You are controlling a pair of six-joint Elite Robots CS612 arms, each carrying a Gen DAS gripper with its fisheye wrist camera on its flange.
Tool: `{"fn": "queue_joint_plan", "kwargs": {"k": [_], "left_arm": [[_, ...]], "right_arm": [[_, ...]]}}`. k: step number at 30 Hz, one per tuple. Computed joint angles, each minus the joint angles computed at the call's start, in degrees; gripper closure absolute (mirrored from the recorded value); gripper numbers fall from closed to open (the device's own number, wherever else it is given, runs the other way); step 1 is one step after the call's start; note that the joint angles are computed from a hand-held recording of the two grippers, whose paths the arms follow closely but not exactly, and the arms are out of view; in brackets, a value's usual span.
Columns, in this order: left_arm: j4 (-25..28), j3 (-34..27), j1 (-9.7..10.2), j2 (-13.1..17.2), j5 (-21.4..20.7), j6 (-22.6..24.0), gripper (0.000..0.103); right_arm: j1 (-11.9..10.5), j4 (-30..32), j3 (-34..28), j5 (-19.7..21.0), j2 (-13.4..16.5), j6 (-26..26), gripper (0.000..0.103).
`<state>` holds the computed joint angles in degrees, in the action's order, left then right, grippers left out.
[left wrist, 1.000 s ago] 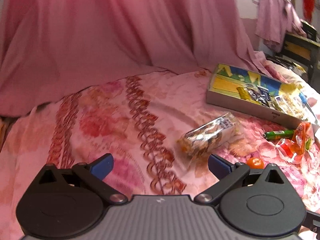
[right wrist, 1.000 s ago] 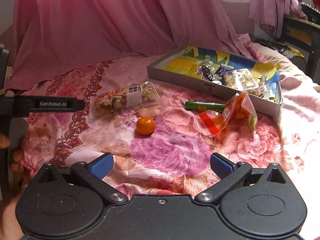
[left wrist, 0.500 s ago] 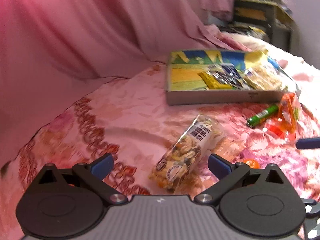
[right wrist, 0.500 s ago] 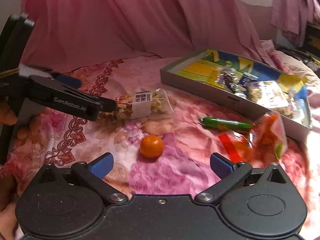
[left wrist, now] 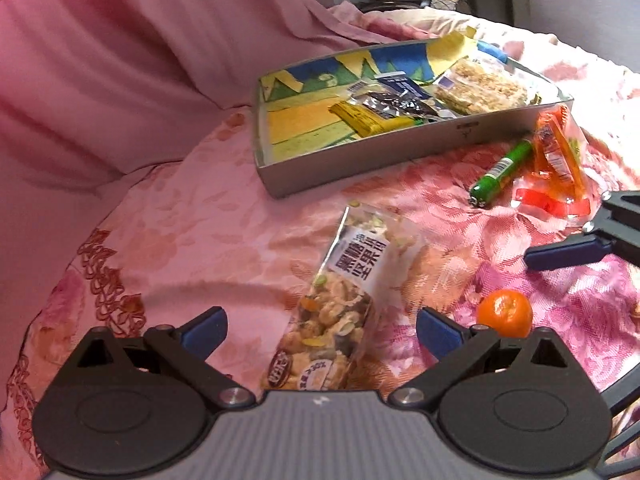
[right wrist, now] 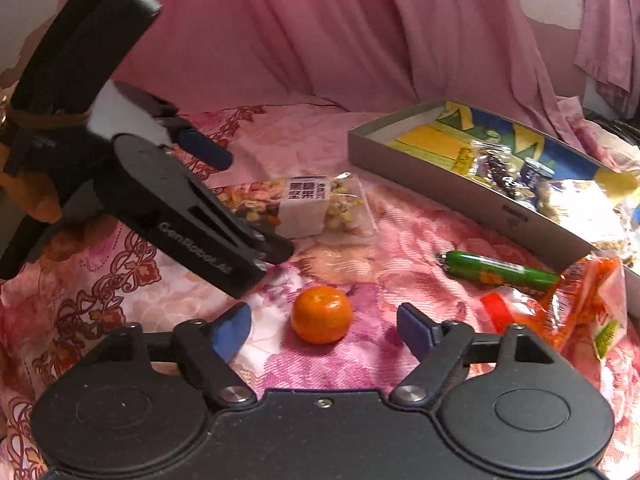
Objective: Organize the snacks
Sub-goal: 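Grasp the nut bar with the left tool while the right tool grasps the orange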
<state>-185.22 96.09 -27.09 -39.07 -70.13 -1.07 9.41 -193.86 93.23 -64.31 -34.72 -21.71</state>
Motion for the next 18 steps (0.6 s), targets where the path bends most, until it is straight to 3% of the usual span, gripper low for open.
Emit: {"fn": "queue_joint_plan", "kwargs": {"k": [3, 9, 18], "left_arm": [[0.8, -0.2, 0.16, 0.0, -0.9, -0.3, 0.002], [3.3, -0.4, 0.75, -0.5, -4.1, -3.6, 0.015], [5.0, 0.4, 1.52, -1.7, -7.3, -9.7, 0.042]], "right_arm": [[0.1, 0.2, -0.2, 0.4, 0.3, -0.4, 0.032], [-0.1, 0.8, -0.4, 1.8, 0.3, 0.3, 0.053], [0.1, 0.3, 0.0, 0.9, 0.2, 0.9, 0.067]]}}
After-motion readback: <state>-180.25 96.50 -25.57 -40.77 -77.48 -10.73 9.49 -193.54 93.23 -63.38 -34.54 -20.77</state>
